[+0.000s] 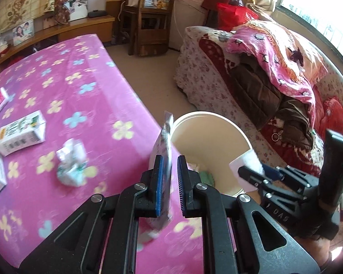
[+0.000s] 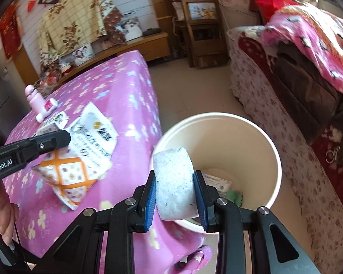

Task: Collect trash
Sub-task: 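Carry the snack bag and foam block over the white bin, then open both tools to drop the bag and foam block into the bin, then move both open tools back over the table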

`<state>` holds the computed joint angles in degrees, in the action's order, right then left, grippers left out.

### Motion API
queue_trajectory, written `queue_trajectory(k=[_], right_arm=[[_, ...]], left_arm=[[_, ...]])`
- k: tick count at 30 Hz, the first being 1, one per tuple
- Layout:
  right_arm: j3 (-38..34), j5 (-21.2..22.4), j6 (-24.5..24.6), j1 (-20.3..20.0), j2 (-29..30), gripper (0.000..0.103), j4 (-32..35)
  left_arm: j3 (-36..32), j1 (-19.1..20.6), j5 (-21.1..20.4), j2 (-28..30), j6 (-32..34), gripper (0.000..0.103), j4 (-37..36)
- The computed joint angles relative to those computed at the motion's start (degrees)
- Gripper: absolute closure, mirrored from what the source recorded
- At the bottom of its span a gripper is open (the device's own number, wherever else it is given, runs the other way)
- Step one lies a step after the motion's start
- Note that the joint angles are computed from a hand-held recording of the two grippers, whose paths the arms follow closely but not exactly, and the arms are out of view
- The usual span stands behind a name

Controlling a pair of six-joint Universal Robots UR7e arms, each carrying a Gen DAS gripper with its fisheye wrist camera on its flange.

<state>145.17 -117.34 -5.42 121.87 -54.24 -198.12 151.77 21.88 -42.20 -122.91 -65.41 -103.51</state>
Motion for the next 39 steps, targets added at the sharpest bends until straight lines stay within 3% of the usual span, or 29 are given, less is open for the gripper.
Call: queue_trajectory(k=[9,22,23,24,25,26,28,31,33,35,39], right_arm=[[1.02,-0.12,-1.71,-4.65,0.10,0.073,-2.87],[-0.03,-2.67,-3.38,-6.27,2.79,0.073,-6.35],[-0.19,-2.82,-3.31,-6.41,3.04,0.067,-6.29],[-0.55,-3.38,-2.75,-6.45,3.23,0.049,-5.53],[-0.87,-3.92,-1.99,-6.54,3.35,0.040,-4.57],[-0.89,-3.89,-1.65,-6.70,3.46,0.034,-4.47],[-0.49,-3.43,-1.60,-7.07,3.85,0.034,-5.46],[-0.38,-3.28,-1.19,-7.40,4.12,0.034,-4.91],[-0.31,-3.02,-0.64,-7.57,4.22,0.034,-4.52],[-0.28,-2.89,-0.11,-7.46,4.35,0.034,-4.42],[-0.38,-2.99,0.46,-6.61,4.30,0.034,-4.03]], left_arm=[[0.44,5.10,0.32,14.07,10.67,0.093,-21.19],[-0.79,9.28,-1.89,22.18,18.68,0.098,-37.71],[-0.71,9.40,-2.05,22.40,19.02,0.098,-38.33],[-0.63,9.56,-2.23,22.78,19.05,0.097,-38.87],[-0.39,9.61,-2.27,22.64,18.87,0.097,-38.85],[-0.30,9.61,-2.33,22.54,18.79,0.097,-38.46],[-0.27,9.32,-1.86,22.60,18.45,0.096,-36.49],[-0.13,8.90,-1.13,22.48,17.31,0.088,-33.72],[0.41,8.86,-1.20,21.73,17.10,0.077,-33.45],[1.29,8.43,-0.65,20.30,16.28,0.060,-33.25],[2.24,7.41,0.78,16.97,14.01,0.053,-30.49]])
